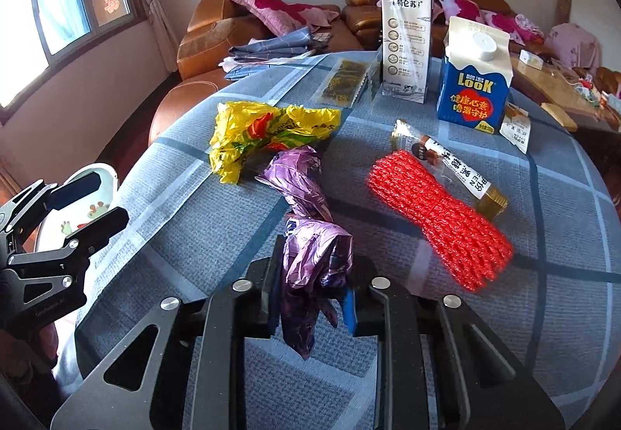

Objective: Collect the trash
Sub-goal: 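Grasp the purple foil wrapper with the right gripper, then grasp the yellow wrapper with the left gripper while the right holds the purple wrapper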

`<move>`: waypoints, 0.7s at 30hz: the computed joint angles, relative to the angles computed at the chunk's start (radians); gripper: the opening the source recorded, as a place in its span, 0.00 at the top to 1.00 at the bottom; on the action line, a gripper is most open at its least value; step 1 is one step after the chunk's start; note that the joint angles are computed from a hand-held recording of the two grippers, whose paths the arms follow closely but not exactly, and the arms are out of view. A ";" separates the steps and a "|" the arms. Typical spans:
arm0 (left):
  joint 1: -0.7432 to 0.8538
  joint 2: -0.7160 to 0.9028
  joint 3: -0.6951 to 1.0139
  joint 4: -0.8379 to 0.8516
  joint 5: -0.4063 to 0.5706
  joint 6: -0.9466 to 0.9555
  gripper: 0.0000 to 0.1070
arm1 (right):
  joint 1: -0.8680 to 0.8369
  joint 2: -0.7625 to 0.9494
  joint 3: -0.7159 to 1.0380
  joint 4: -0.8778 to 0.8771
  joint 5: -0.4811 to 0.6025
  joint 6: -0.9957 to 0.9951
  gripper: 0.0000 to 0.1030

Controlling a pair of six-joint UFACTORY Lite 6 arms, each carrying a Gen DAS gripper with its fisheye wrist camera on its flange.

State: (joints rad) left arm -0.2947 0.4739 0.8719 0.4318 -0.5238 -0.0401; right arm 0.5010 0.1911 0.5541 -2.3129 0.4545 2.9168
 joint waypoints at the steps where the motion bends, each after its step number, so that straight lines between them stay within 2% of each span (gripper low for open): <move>1: -0.001 -0.002 0.000 0.000 -0.002 -0.003 0.43 | 0.024 -0.006 -0.005 0.044 0.016 -0.034 0.81; 7: -0.030 0.016 0.052 0.006 0.024 -0.032 0.43 | 0.138 -0.102 -0.071 0.244 0.159 -0.125 0.83; 10: -0.068 0.034 0.097 -0.017 0.045 -0.030 0.43 | 0.134 -0.112 -0.069 0.312 0.214 -0.177 0.83; 14: -0.121 0.099 0.213 -0.047 0.094 -0.029 0.43 | 0.037 -0.096 -0.034 0.270 0.202 -0.172 0.83; 21: -0.179 0.307 0.528 -0.049 0.236 -0.068 0.43 | -0.060 0.016 0.088 0.244 0.220 -0.211 0.83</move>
State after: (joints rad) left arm -0.4734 0.7807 1.4000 0.3830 -0.2874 -0.1080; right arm 0.4411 0.2072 0.6423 -2.0692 0.6750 2.7059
